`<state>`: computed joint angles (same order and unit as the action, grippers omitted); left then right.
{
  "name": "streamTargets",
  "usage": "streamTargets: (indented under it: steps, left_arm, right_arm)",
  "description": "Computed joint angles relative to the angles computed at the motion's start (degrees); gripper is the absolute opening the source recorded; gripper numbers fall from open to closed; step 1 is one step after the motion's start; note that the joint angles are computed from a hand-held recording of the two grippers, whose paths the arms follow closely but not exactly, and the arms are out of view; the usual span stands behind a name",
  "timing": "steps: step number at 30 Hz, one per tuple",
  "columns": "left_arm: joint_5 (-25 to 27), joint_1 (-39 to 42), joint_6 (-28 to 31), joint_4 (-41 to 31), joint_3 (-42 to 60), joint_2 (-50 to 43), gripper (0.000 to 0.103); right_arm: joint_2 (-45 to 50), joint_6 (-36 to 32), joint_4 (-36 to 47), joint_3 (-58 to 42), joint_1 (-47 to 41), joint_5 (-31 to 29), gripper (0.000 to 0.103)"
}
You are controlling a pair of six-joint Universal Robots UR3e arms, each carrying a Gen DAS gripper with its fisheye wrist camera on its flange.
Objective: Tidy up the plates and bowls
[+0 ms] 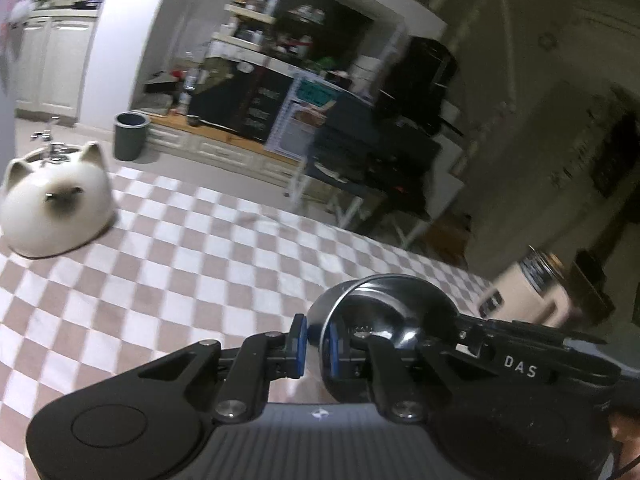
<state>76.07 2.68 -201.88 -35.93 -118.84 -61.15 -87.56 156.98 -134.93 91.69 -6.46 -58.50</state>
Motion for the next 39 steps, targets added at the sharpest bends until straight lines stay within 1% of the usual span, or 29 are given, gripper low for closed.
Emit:
streamTargets:
  steps: [3,5,8,10,16,22,26,30,39]
  left_arm:
    - [1.55,-4.88,-1.79,1.44,1.02,-1.87,0.012]
    - [3.71,-9.04,-2.82,2.89,2.32,-4.23,0.012]
    - [6.94,-15.14,-3.89,4.82,5.09,-8.87,0.012]
    - [8.09,-18.19,-4.38,5.71,7.02,-12.08,0.012]
    - [9.32,-24.76,-6.28,7.91,13.51,-22.27,0.012]
    - [8.86,-28.75,-7.04,5.99,19.56,-30.46,0.012]
    - [9.41,-30.8,-6.12,4.74,22.23,-34.12,0.012]
    - [9.18,-31.48,-5.9,4.04,23.27,-35.84,0.012]
    - [9.15,-32.2,-5.22,2.07,24.33,-37.25,0.012]
  right_arm:
    - [-6.54,-3.99,4.58,4.66,-5.88,3.31,0.009]
    - [-10.28,-6.71,8.43,6.93,-10.01,5.53,0.009]
    - [-15.21,-10.62,13.91,9.73,-15.98,7.88,0.01]
    - [-17.84,-13.53,17.71,11.04,-20.13,9.08,0.01]
    - [-22.82,-19.45,24.85,14.34,-30.34,11.1,0.01]
    - [-25.85,-25.7,32.58,15.63,-39.05,12.35,0.012]
    - [-25.73,-26.26,34.14,15.66,-40.64,11.72,0.014]
    - [-25.52,-26.82,34.7,16.15,-41.41,10.43,0.014]
    - [-24.08,-25.07,31.81,16.9,-39.24,6.47,0.013]
